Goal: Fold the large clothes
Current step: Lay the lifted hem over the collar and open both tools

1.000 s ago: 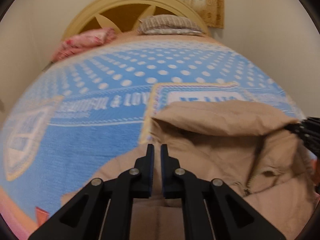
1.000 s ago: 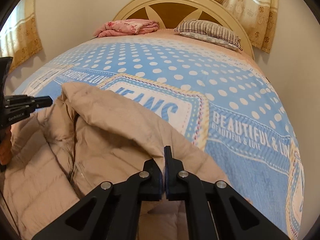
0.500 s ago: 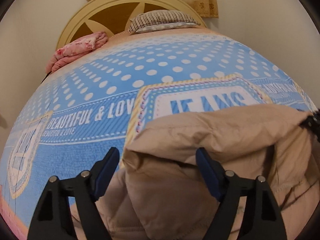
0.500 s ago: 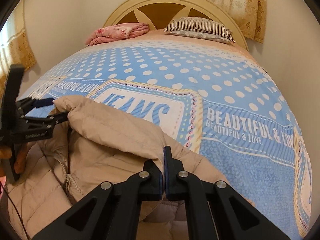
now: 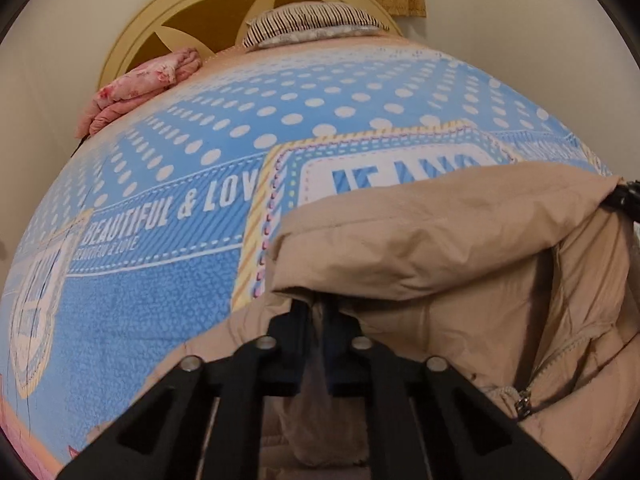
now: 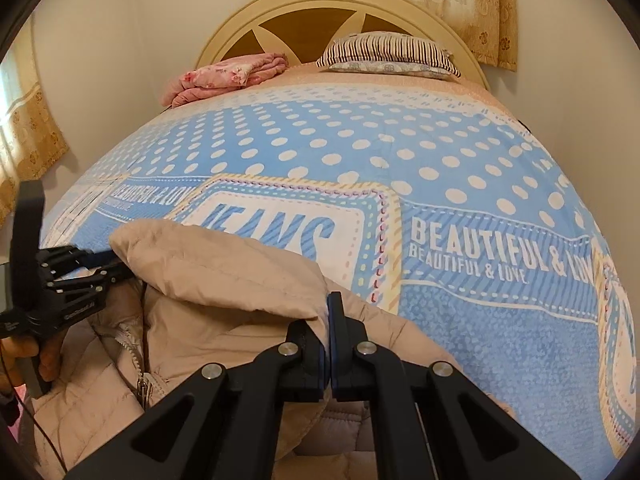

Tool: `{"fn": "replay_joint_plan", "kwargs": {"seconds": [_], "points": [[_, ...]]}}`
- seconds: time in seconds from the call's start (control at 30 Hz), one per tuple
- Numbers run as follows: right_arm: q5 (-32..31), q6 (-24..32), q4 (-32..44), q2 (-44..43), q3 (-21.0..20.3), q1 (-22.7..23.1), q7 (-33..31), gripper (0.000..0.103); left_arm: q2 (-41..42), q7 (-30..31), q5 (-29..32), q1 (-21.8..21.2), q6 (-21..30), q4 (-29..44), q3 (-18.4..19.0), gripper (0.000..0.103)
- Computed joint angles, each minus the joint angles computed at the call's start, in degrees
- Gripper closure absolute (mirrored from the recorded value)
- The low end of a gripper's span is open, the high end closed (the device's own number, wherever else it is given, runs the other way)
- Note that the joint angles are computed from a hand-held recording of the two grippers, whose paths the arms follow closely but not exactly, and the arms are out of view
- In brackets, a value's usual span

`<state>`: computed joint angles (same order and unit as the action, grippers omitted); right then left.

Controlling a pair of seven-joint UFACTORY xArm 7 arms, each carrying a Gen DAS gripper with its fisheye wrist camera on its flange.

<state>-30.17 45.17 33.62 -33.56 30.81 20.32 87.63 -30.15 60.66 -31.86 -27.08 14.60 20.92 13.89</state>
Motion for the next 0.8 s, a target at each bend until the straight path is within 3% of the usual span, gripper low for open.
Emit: {"fn": "replay_joint_plan", "kwargs": {"seconds": [0.07,0.27,0.47,0.63,0.67,0.7,0.77,0.8], "points": [[0.31,0.55,-0.25,-0.55,0.03,0.51,-0.18,0.103,-3.55,1.30,-0.68,-0.12,0.44,-1.26,1.58,0.098],[3.13,0.27,-3.69,-3.36,1.54,3.14,2.53,0.103,-10.81,4.26,0.67,4.93,11.16,-3.28,5.37,0.101],[4.21,-1.63,-6.79,-1.68,3.24,3.96,7.46,0.103,-12.80,6.67,0.82,8.28,12.12,-5.68,3.80,0.101],[2.06,-2.73,-7.41,-0.93,3.11,3.87,9.64,0.103,-25.39,8.69,-2.97,7.03,15.33,-4.77,6.95,0.095],[1.85,-2.88,-7.57,-0.91,3.05,4.00,9.92,0.103,-25.60,7.65,-3.81,6.07,16.91,-3.02,7.31,0.087],[1.62,-3.15,-7.76,-0.81,3.01,4.04,10.26,0.103,-24.79,6.39,-5.10,4.79,16.58,-1.58,6.64,0.067],[1.00,-3.85,-8.10,-0.63,3.08,3.87,11.23,0.103,-21.50,5.48,-7.43,1.89,11.78,-0.37,4.74,0.044],[0.65,-4.42,-8.54,-0.99,3.06,3.84,11.87,0.103,-18.21,5.53,-8.64,-0.53,6.46,-0.22,2.95,0.044]]}}
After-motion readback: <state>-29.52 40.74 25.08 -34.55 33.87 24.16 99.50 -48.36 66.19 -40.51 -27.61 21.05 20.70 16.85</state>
